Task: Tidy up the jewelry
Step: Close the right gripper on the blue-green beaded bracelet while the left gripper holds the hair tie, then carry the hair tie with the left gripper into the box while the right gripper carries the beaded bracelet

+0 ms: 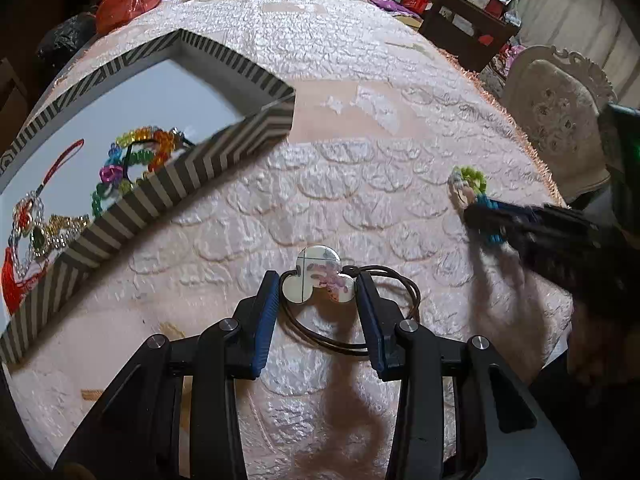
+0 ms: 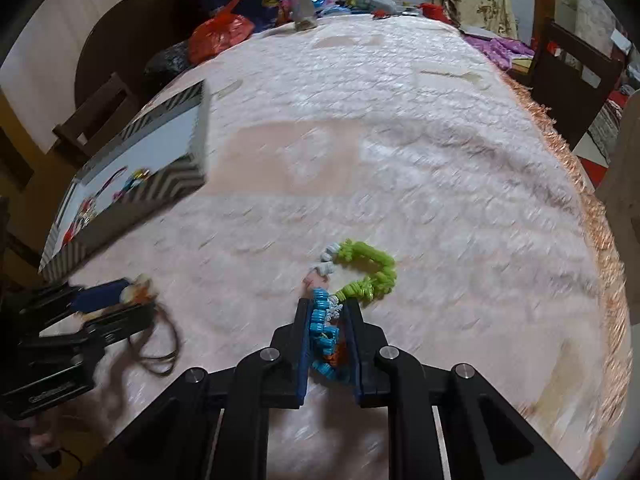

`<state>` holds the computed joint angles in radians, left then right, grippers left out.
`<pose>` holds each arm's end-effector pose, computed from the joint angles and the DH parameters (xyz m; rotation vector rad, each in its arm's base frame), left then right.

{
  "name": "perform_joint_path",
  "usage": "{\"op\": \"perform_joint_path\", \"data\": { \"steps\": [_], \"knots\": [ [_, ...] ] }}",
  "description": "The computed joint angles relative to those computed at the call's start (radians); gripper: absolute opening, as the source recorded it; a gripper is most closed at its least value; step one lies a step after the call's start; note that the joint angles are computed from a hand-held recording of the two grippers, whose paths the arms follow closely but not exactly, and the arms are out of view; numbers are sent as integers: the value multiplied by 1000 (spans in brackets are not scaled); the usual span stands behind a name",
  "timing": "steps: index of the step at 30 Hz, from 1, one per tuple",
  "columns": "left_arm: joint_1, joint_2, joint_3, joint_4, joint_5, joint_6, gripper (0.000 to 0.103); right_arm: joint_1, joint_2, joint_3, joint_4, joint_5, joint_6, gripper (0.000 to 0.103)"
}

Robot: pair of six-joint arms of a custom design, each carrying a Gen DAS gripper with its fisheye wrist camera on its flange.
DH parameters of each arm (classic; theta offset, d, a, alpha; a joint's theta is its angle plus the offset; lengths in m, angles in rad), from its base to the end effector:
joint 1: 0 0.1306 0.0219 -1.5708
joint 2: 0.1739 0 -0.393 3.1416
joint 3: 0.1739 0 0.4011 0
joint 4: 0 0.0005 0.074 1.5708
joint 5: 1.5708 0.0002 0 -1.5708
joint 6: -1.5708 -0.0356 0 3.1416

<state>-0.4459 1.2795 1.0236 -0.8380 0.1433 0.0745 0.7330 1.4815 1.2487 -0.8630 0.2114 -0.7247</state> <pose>0.3710 -0.1835 0.3222 0.5439 2.6402 -0.3555 0.3732 0.3253 0.3328 0.0569 2.6416 0.2168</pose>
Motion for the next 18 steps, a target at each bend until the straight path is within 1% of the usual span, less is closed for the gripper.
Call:
{"op": "perform_joint_path", "data": {
  "steps": [4, 7, 10, 14, 18],
  "knots": [
    [-14, -13, -21, 27, -37, 8, 37, 44, -1, -2, -14, 48, -32, 15],
    [-23, -15, -26, 39, -59, 19, 37, 56, 2, 0, -21, 62, -37, 15],
    [-31, -17, -30, 45, -75, 24, 38, 57, -10, -15, -9, 62, -49, 15],
    [-37, -15, -31, 47, -88, 23, 38, 56, -23, -36, 24, 66, -89, 15],
    [-44, -12, -30, 50, -93, 32, 38, 67, -17, -32, 22, 93, -92, 15]
  ]
}}
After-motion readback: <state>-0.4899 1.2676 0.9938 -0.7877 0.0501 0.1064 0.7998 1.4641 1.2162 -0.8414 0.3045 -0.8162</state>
